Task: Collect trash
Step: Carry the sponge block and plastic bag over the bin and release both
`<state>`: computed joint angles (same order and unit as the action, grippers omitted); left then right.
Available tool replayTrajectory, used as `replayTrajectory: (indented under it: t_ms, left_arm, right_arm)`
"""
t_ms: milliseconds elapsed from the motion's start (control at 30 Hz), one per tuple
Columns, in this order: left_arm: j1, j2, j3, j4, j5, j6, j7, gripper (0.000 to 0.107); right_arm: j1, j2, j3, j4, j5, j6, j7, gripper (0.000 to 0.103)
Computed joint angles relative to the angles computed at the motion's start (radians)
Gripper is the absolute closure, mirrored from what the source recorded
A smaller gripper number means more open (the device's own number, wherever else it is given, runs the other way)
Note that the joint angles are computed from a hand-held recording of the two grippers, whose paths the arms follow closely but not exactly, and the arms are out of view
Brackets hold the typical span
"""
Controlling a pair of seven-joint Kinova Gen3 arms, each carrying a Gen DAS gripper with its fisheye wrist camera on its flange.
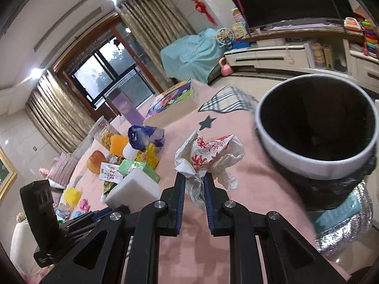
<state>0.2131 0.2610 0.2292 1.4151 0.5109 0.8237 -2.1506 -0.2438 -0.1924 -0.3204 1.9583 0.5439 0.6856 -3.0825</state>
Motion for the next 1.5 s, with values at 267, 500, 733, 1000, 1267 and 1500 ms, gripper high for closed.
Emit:
replayTrajectory:
  t_ms: [267, 500, 733, 1000, 1267, 1500]
  left_arm:
    - [0.078, 0.011, 0.014, -0.034, -0.061, -0.013, 0.061, 0.084]
    - [0.127, 0.034, 0.026, -0.082, -0.105, -0.01, 0.103, 0.084]
    - [0.187, 0.057, 0.03, -0.126, -0.165, -0.015, 0.148, 0.084]
    - [0.239, 0.103, 0.031, -0.195, -0.221, 0.004, 0.194, 0.084]
    - [0.293, 0.154, 0.028, -0.278, -0.275, 0.029, 0.23, 0.084]
    - [0.344, 0.205, 0.019, -0.365, -0.321, 0.069, 0.258, 0.084]
  right_arm:
    - [0.034, -0.06, -0.015, 0.021, 0.008, 0.04, -0.015, 0.087]
    - [0.086, -0.108, -0.029, 0.038, -0.01, 0.056, 0.003, 0.087]
    - [0.138, -0.144, -0.033, 0.055, -0.036, 0.048, 0.029, 0.087]
    - [0.188, -0.166, -0.021, 0.07, -0.076, 0.04, 0.084, 0.087]
    - [0.223, -0.177, 0.015, 0.08, -0.129, 0.031, 0.161, 0.087]
    - [0.245, -0.169, 0.043, 0.083, -0.16, 0.028, 0.209, 0.087]
